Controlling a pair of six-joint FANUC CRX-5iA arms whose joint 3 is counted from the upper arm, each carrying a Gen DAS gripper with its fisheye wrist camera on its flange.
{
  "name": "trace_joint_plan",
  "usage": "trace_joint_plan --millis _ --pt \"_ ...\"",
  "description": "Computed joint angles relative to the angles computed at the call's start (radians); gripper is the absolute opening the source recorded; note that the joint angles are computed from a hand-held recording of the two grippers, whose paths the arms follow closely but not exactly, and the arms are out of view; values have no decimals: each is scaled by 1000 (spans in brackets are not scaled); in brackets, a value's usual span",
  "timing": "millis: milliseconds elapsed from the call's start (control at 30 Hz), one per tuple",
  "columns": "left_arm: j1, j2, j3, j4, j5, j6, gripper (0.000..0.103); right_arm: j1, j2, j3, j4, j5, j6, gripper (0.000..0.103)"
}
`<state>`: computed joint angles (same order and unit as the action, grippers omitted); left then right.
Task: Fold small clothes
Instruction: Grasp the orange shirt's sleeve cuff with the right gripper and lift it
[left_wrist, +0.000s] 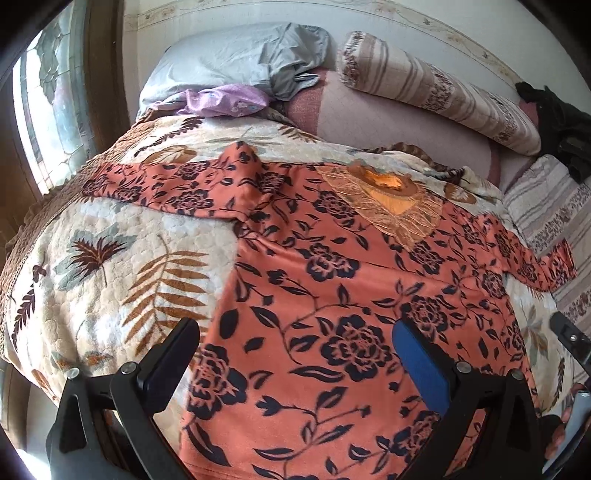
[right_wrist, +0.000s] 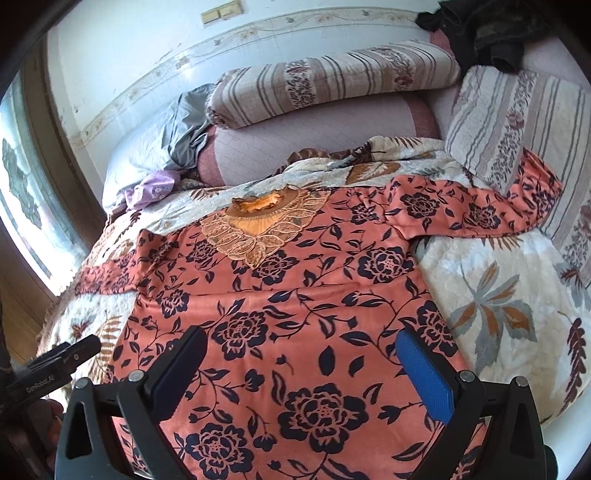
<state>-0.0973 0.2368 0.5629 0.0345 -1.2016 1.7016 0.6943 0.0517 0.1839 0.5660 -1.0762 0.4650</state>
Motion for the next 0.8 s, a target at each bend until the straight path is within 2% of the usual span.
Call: trace_joint_plan --millis 133,300,433,467,500,600,700,800 --pt "66 51 49 -49 -23 64 103 -150 -67 -70 -79 99 -33 103" --pt "125 114 105 -100 -28 142 103 -389 -55 -55 -151 107 -40 102" --pt "154 164 144 -118 -12 200 103 -566 14 27 -210 95 -36 102" --pt "158 177 155 -121 -12 206 103 -605 39 58 -236 96 -19 97" --pt "160 188 161 -126 -10 211 103 -637 66 92 -255 87 4 88" --pt "160 211 174 -146 -16 222 103 -680 171 211 -208 3 50 71" --pt "167 226 184 -138 -22 237 103 -697 264 305 -104 -70 23 71" --pt "167 236 190 -131 -20 237 103 -700 309 318 47 -72 -60 71"
